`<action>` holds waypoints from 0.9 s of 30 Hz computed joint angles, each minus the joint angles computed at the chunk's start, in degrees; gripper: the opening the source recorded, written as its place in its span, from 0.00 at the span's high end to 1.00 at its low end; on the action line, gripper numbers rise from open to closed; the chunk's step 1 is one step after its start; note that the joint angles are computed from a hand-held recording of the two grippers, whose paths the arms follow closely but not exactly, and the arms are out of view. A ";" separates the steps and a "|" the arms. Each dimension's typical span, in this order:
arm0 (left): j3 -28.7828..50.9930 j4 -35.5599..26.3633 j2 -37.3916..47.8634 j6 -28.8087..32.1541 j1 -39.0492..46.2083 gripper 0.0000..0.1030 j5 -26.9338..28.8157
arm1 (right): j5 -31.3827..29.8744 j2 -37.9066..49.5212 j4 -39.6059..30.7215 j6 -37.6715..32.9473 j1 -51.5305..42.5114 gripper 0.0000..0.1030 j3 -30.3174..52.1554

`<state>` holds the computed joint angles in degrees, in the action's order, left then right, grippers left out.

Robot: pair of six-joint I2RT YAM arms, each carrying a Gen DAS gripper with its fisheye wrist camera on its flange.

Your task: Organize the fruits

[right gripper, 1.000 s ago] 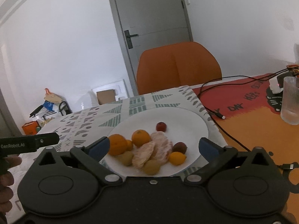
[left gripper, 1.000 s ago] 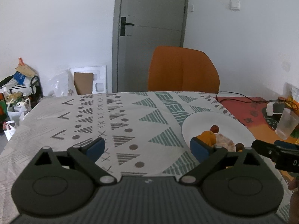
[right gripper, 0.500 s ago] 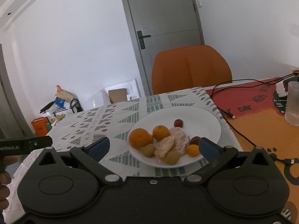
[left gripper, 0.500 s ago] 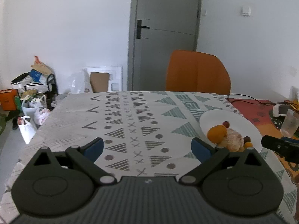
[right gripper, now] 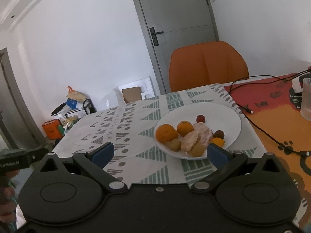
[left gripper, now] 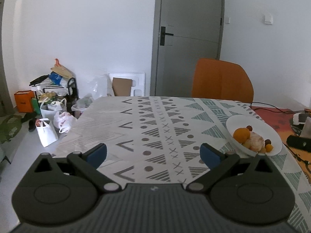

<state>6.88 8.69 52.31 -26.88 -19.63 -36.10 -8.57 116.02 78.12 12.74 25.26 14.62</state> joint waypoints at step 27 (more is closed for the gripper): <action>-3.96 -27.70 -32.71 -1.78 -2.31 0.01 -5.88 | 11.81 2.72 2.62 2.46 13.21 0.00 -0.82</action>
